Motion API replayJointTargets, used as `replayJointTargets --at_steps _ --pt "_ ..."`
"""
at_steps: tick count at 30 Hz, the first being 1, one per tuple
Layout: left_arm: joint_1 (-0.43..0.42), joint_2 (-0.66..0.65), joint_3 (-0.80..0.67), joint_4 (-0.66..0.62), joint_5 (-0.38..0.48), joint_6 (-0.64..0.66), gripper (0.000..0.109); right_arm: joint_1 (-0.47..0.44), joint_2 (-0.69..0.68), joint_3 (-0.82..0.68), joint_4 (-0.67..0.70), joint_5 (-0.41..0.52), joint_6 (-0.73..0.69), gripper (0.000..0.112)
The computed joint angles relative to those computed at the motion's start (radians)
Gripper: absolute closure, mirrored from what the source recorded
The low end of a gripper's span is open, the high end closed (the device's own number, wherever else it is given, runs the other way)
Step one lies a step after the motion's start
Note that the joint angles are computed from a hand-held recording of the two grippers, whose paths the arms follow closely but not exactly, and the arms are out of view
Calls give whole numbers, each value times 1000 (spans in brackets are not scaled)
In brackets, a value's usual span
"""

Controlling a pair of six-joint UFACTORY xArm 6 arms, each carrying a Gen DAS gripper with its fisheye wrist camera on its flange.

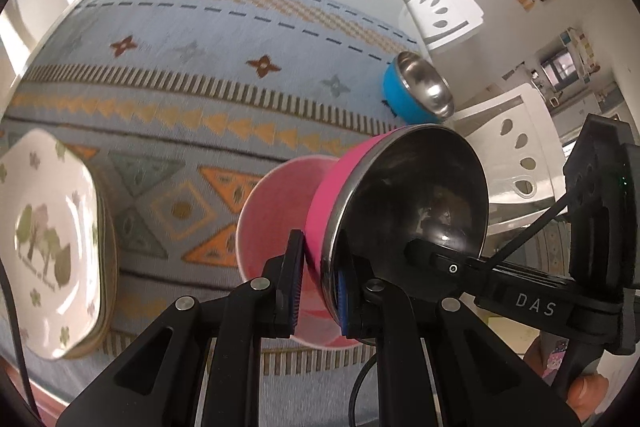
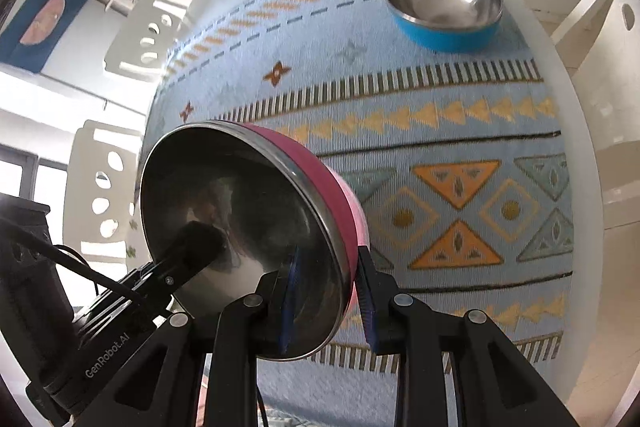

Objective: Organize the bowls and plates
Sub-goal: 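Lift the steel bowl and lower it into the pink bowl, then open both grippers and release the steel bowl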

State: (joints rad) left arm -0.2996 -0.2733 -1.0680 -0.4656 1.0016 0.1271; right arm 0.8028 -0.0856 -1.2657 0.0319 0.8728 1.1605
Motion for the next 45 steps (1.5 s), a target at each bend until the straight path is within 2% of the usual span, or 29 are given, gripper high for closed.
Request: replayJointTargets --at_steps 11,22,25,27,31,34,41,45 --pt "4 -16 42 46 -9 -29 97 13 60 -36 62 33 -55 84" --pt "16 7 35 47 21 -25 97 17 68 -34 83 18 -60 84" --pt "-4 11 29 112 12 -34 92 16 65 -27 95 8 -63 84" --pt "-20 11 24 170 4 -42 85 14 64 -26 99 7 -62 84" --pt "-27 11 16 175 -2 -15 83 14 66 -43 65 24 -45 84" --pt "-27 15 18 184 -4 -8 83 8 50 -29 65 2 -41 84" --pt "-35 1 44 226 -28 -10 83 -8 37 -8 108 -2 -81 84" --pt "-30 2 34 214 -5 16 83 -10 34 -3 126 -6 -95 85"
